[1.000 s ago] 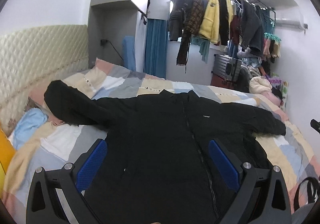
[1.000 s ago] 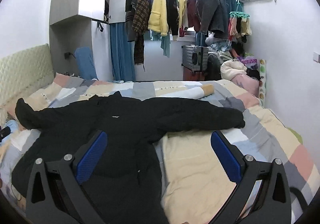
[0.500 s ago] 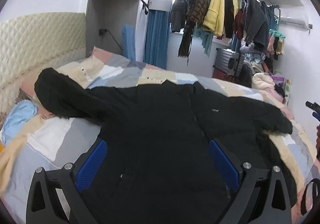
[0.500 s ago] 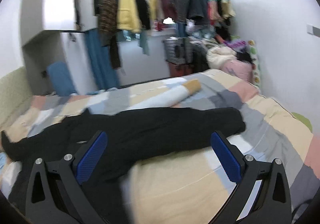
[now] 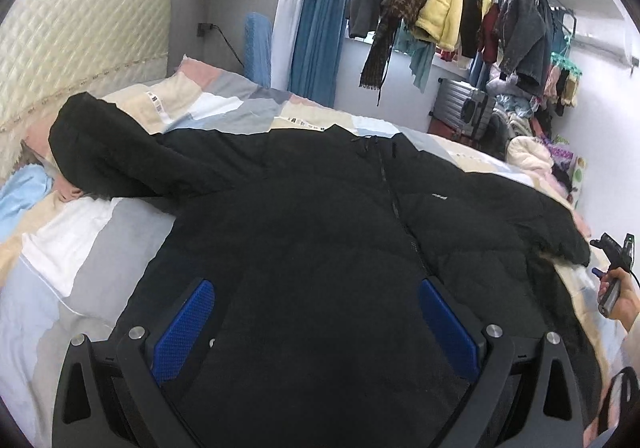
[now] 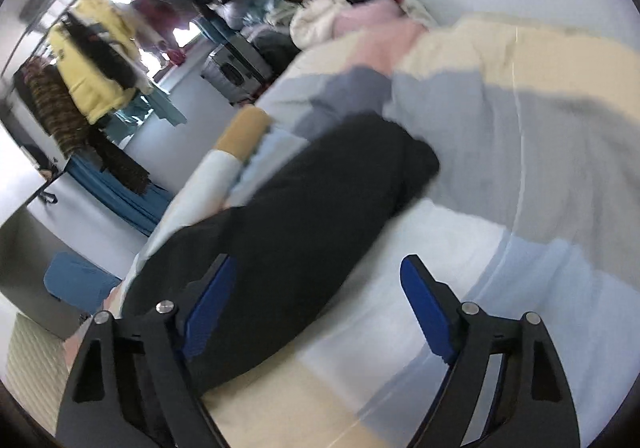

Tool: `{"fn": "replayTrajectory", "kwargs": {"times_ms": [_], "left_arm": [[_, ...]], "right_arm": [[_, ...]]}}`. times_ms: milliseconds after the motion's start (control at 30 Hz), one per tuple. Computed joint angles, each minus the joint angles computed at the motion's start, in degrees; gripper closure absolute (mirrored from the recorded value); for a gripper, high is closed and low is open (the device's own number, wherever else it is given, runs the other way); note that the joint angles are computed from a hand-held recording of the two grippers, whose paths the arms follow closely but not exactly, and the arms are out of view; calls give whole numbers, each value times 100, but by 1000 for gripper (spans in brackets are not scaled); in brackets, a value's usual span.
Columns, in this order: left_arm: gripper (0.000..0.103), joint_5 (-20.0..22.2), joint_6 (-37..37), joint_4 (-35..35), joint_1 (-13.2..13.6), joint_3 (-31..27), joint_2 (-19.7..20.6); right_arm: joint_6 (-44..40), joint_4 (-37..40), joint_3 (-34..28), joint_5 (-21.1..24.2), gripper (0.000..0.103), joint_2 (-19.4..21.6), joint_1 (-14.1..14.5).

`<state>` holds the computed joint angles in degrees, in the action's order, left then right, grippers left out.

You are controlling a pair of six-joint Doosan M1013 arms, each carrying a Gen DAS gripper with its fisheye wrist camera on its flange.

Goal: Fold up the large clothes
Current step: 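Reach the right gripper to the jacket sleeve cuff and grasp it, then lift the sleeve with the right gripper and carry it across the jacket body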

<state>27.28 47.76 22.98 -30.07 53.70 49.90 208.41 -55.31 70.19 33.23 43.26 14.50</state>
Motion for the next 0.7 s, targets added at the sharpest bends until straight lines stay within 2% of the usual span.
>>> {"fn": "replayTrajectory", "kwargs": {"times_ms": [100,167,200,267,333,433,467,500,533,567,633,700], "left_arm": [[0,46,-266,375,-48,-51,55],[0,79,-562,881,-108,6,55],[0,53,-730,1072,-128,50,39],[0,-19,-1085,1422,-154,82,25],[0,-32,-1246,1593,-165,75,23],[0,211,-1351,1937,-229,-20,100],[0,246,-1312,1961,-241,-41,119],[0,266,-1186,1913,-251,-79,154],[0,285,-1057,1812,-250,-117,181],[0,328,-861,1632,-245,-169,206],[0,307,-664,1413,-224,-185,204],[0,210,-866,1434,-191,-86,140]], "right_arm": [[101,-176,-76,-333,19,171,-62],[563,-726,-122,-387,18,268,-74],[1112,-1225,-110,-408,18,313,-84],[1588,-1636,-126,-409,14,383,-134],[1686,-1760,-180,-280,13,454,-173],[2224,-2221,-138,-262,14,492,-229],[2285,-2291,-143,-206,20,502,-229],[2238,-2254,-170,-133,44,515,-224],[2092,-2112,-201,-132,62,524,-228],[1975,-2026,-226,-95,66,522,-221],[1708,-1942,-262,22,87,494,-199],[1235,-1726,-352,181,95,458,-167]]}}
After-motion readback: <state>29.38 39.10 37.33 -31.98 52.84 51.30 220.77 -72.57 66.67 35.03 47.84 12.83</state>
